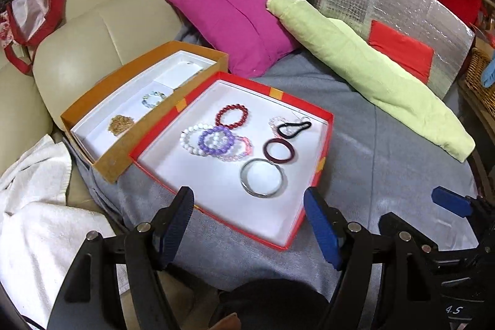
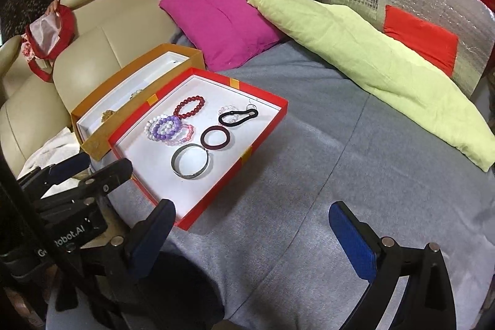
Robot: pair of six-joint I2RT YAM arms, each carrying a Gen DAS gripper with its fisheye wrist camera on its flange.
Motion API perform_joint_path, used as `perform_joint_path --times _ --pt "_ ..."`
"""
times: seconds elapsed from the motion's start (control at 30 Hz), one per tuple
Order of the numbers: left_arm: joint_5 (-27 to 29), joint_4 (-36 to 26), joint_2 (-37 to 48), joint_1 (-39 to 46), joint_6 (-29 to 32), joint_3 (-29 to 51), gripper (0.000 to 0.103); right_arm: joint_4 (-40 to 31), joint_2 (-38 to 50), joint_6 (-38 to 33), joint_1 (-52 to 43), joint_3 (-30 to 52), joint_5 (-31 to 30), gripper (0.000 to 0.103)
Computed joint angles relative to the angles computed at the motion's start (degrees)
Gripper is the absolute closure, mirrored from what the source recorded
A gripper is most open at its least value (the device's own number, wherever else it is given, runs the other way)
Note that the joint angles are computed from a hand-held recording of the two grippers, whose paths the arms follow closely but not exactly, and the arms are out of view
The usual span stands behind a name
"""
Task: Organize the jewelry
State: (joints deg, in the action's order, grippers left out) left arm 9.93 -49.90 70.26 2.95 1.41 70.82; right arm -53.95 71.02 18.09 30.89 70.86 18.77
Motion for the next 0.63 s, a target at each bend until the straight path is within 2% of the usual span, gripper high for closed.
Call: perform_joint_path --times 0.17,0.3,0.63 --pt "-0.70 0.41 0.29 1.50 0.75 0.30 0.028 -0.29 1.06 0.48 0.68 0.84 1.94 0.002" --pt "0.32 -0.09 1.34 2.93 1.15 0.86 0.017 -0.63 2.27 0.62 1.15 1.70 2.35 0.002" --pt "4.85 -0.39 3.70 4.60 2.38 1.80 0.016 -1.03 4.06 0.62 0.98 2.46 2.73 0.002"
